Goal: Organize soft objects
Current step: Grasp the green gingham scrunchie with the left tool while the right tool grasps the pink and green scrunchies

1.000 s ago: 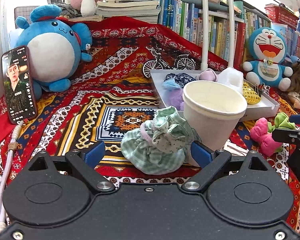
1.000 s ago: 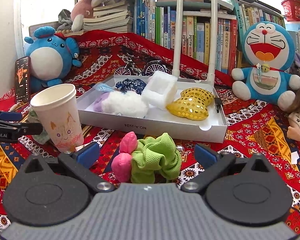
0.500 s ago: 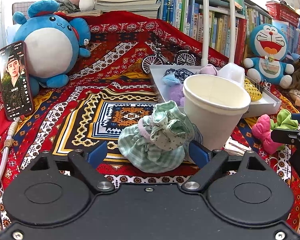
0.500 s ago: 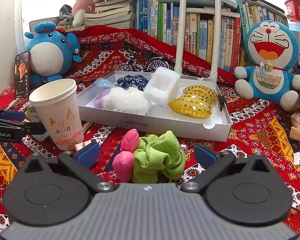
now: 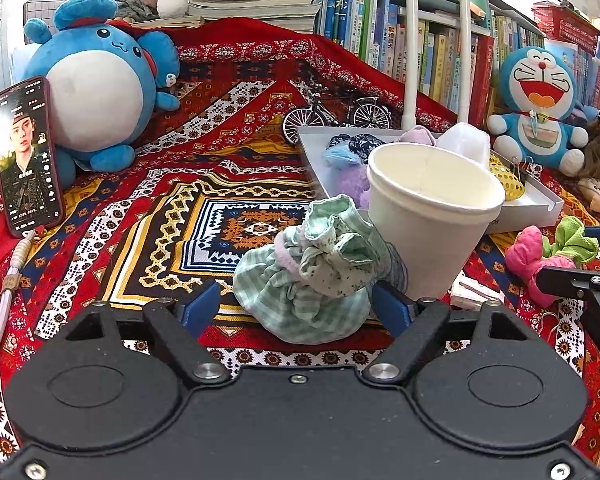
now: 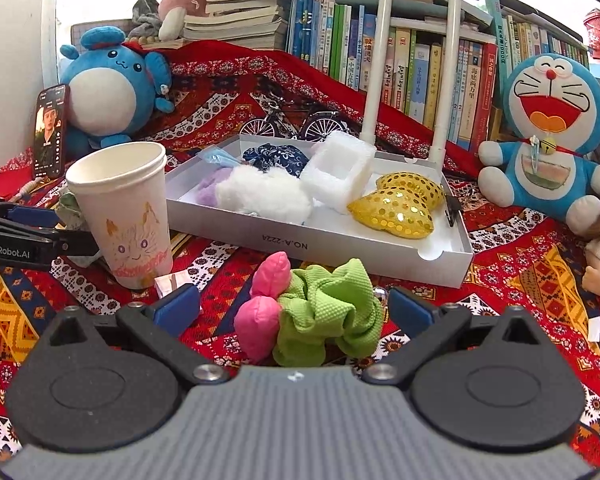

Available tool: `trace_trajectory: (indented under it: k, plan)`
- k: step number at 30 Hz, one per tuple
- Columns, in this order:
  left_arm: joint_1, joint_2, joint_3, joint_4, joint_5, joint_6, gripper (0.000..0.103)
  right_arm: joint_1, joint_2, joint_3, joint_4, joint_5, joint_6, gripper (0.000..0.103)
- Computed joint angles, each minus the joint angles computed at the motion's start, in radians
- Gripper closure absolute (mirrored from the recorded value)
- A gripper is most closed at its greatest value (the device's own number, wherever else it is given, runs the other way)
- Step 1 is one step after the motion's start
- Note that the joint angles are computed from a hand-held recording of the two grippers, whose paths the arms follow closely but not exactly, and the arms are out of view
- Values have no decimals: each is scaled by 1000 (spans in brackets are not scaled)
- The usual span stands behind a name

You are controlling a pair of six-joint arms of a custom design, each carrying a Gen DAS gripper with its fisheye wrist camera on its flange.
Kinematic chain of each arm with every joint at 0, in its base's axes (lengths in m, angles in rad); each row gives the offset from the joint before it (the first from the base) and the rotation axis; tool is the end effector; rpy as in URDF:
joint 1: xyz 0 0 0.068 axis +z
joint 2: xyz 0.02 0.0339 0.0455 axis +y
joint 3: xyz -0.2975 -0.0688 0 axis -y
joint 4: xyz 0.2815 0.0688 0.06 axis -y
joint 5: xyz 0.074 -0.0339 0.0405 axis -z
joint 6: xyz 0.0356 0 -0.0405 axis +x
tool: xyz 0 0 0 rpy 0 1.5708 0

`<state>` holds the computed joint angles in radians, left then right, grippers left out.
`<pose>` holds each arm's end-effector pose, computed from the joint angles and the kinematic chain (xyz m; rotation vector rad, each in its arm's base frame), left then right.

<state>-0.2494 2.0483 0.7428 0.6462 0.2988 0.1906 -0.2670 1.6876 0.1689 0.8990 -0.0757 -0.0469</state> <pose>0.3597 -0.1024 0.0556 0.6427 2.1253 -0.3651 0.2114 -0.0550 0.0674 0.1980 2.1811 -0.0943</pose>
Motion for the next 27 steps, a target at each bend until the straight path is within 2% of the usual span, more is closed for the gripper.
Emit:
trace_trajectory:
  k: [10, 14, 18, 23, 27]
  plan:
    - [-3, 8, -1, 12, 9, -2, 35, 37, 8, -3, 9, 65, -22, 8]
    - [-5, 0, -16, 36, 6, -5, 36, 46, 11, -8, 22, 89, -23, 18]
    - [-14, 2, -27, 72, -21, 6, 32, 40, 14, -7, 25, 87, -15, 24]
    - [-19, 17, -2, 56, -32, -8, 32, 49, 11, -15, 41, 98, -10, 35]
    - [-18, 26, 14, 37, -24, -1, 38, 56, 8, -17, 43, 104, -14, 38]
